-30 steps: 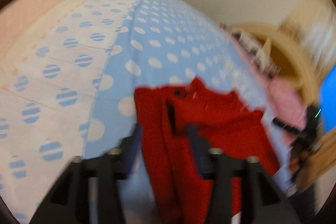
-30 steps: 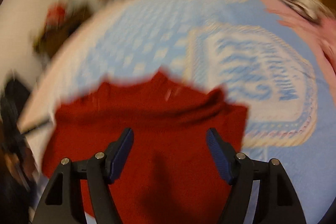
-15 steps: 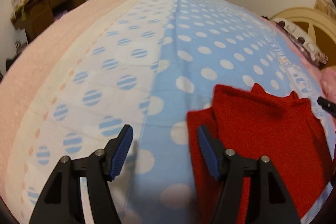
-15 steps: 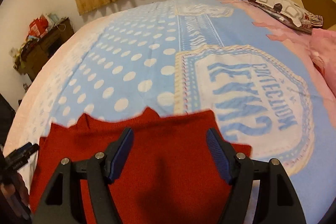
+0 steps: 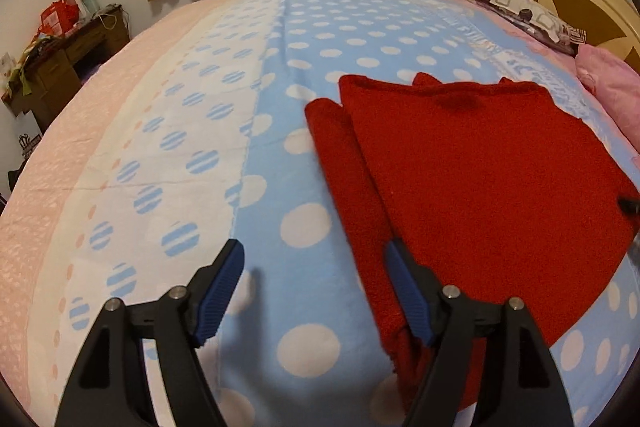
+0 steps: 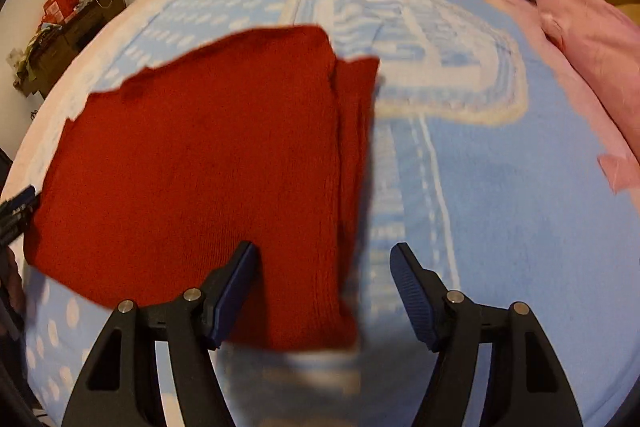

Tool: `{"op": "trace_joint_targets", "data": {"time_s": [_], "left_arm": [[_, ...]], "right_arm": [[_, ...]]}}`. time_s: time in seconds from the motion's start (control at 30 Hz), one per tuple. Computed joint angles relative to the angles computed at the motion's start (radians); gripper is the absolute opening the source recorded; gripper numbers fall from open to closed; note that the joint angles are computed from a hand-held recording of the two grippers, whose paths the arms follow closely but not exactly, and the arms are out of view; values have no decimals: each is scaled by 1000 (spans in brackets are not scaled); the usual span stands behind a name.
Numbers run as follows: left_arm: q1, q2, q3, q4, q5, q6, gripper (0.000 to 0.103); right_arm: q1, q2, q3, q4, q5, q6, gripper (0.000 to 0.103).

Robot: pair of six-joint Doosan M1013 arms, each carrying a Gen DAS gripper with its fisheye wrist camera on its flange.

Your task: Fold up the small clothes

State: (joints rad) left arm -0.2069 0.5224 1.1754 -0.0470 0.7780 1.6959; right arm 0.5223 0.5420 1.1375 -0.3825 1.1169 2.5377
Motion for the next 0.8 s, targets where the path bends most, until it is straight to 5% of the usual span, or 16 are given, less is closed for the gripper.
{"op": "trace_joint_targets", "data": {"time_s": [0.2,0.3,0.43,0.5,0.63,0.8], "left_arm": [[5,-25,33,-14,-23,-3,76],[9,-38,54,-19,-37,-7,76],[8,-33,54,-10,-40,-14,79],[4,-25,48,28,-34,-36,87],[19,-28,55,-34,-23,-12,89],[26,-41,70,-69,-40,3,89]], "right_arm": [[35,13,-49,-81,112,2,69],[60,-4,-40,-205,27,62,69],[45,16,-65,-137,-53,0,69],[38,37,-78,-102,-20,-12,69],[53,43,-46,-139,3,-2,69],[81,82,-142,-188,130,-62,69]]}}
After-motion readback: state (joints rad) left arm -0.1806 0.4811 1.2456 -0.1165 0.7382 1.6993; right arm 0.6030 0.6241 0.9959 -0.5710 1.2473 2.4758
